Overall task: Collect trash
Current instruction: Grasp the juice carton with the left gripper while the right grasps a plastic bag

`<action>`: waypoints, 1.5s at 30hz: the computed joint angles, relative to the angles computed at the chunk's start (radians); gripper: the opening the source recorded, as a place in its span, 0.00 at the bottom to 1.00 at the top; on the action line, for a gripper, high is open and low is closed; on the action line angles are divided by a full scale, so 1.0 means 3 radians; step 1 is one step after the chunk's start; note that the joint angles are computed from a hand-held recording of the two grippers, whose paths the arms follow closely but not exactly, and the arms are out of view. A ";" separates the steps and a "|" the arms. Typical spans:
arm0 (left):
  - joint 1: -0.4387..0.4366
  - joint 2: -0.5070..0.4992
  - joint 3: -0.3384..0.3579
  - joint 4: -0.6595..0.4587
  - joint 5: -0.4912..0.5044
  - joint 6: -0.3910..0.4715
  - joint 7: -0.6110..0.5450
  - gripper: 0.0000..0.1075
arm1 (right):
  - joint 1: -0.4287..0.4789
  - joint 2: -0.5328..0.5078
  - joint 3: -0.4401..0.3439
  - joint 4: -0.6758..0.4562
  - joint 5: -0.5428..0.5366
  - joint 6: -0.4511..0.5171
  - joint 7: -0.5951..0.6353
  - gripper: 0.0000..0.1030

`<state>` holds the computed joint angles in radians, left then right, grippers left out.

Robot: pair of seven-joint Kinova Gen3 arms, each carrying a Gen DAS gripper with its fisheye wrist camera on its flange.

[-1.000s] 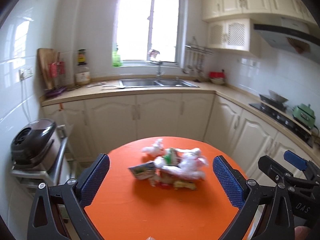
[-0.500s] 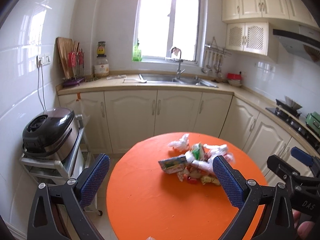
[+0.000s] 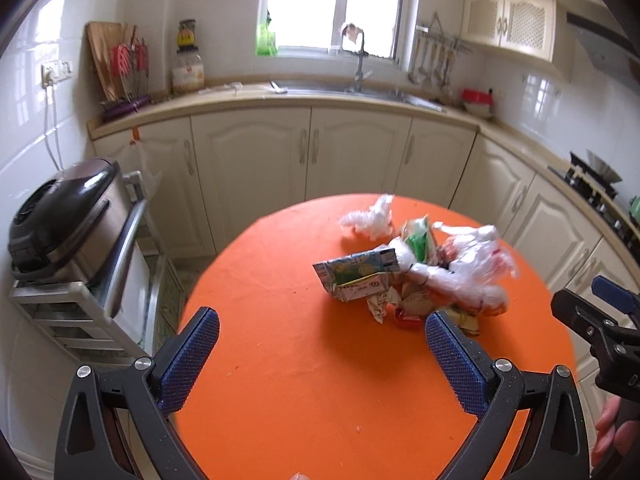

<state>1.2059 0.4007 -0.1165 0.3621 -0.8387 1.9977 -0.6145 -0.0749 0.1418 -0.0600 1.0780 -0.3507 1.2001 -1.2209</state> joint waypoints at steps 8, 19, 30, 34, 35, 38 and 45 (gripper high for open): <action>-0.1181 -0.0186 0.0360 0.0788 0.0714 -0.0876 -0.0235 0.94 | -0.0117 0.0306 -0.0040 -0.0125 0.0198 0.0031 -0.0159 1.00; -0.2256 0.0228 0.0470 0.0571 0.1648 -0.1466 -0.1394 0.94 | -0.0133 0.0507 -0.0066 -0.0239 0.0317 0.0059 -0.0275 1.00; -0.2668 0.0363 0.0343 0.0558 0.2012 -0.1905 -0.1590 0.77 | -0.0101 0.0543 -0.0090 -0.0262 0.0269 0.0095 -0.0249 1.00; -0.2671 0.0314 0.0283 0.0615 0.1946 -0.1979 -0.1496 0.77 | -0.0069 0.0547 -0.0109 -0.0239 0.0193 0.0122 -0.0212 1.00; -0.2663 0.0300 0.0268 0.0634 0.1914 -0.1991 -0.1471 0.77 | -0.0061 0.0546 -0.0114 -0.0232 0.0170 0.0127 -0.0198 1.00; -0.2652 0.0299 0.0246 0.0622 0.1829 -0.1999 -0.1427 0.77 | -0.0060 0.0538 -0.0140 -0.0191 0.0111 0.0102 -0.0128 1.00; -0.2673 0.0371 0.0231 0.0492 0.1788 -0.1940 -0.1393 0.77 | -0.0112 0.0568 -0.0172 -0.0218 0.0061 0.0113 -0.0051 1.00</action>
